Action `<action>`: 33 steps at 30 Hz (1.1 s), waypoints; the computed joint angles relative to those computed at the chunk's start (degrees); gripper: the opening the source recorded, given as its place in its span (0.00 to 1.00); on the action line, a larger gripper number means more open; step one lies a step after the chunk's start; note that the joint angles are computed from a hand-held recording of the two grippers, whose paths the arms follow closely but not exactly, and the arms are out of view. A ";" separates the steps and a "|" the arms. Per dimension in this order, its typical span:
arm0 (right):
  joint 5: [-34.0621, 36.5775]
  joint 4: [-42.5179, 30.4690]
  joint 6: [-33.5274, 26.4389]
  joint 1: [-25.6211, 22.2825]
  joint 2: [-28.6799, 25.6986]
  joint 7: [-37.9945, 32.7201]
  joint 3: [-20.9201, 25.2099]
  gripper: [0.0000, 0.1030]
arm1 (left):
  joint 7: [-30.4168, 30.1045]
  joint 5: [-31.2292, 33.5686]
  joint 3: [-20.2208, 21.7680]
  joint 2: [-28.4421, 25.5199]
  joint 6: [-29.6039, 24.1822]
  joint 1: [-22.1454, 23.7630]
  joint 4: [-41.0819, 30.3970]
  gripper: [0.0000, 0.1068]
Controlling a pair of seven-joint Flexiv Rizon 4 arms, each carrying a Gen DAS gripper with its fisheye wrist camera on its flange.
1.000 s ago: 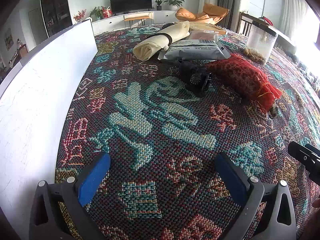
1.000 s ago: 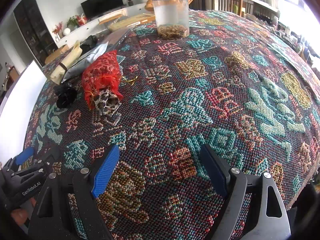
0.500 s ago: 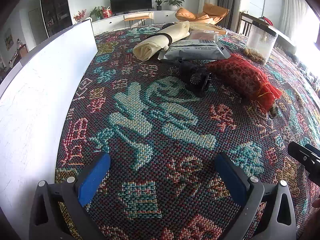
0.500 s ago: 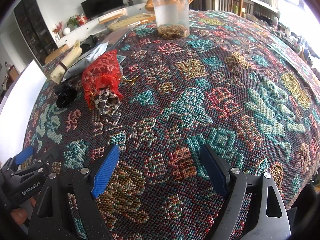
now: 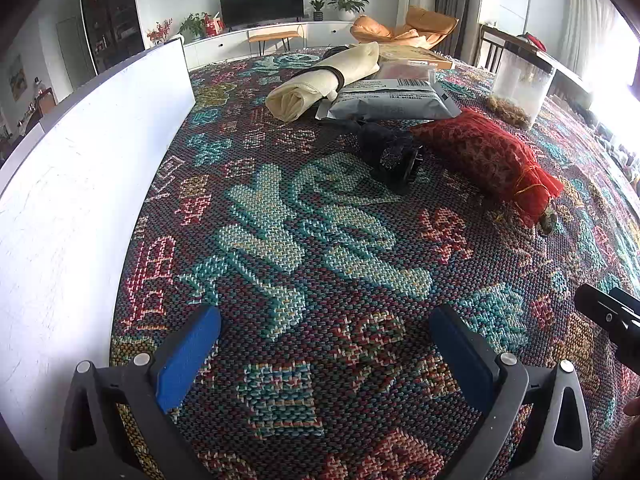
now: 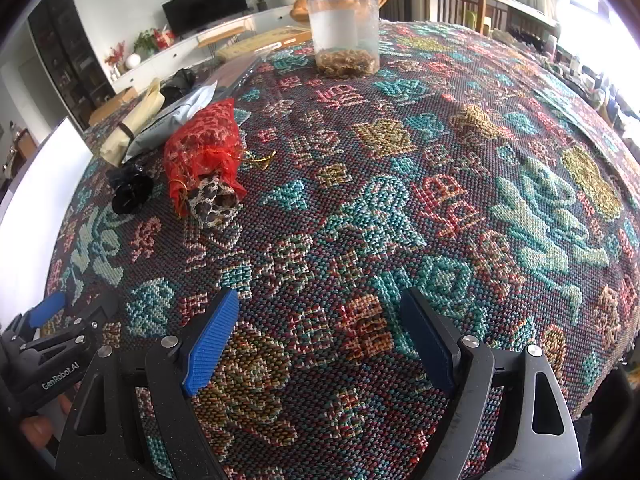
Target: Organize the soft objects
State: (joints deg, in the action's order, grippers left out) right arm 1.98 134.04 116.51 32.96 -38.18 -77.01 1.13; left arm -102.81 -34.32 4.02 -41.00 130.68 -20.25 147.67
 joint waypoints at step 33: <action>-28.06 -0.98 14.69 -21.84 -3.36 11.06 10.37 0.84 | -1.71 2.21 -0.24 0.40 2.14 -0.04 2.71 0.96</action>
State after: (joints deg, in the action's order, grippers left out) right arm -26.08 133.06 131.20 11.12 -41.54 -65.95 11.50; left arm -104.52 -32.12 3.78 -40.60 132.82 -20.29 150.38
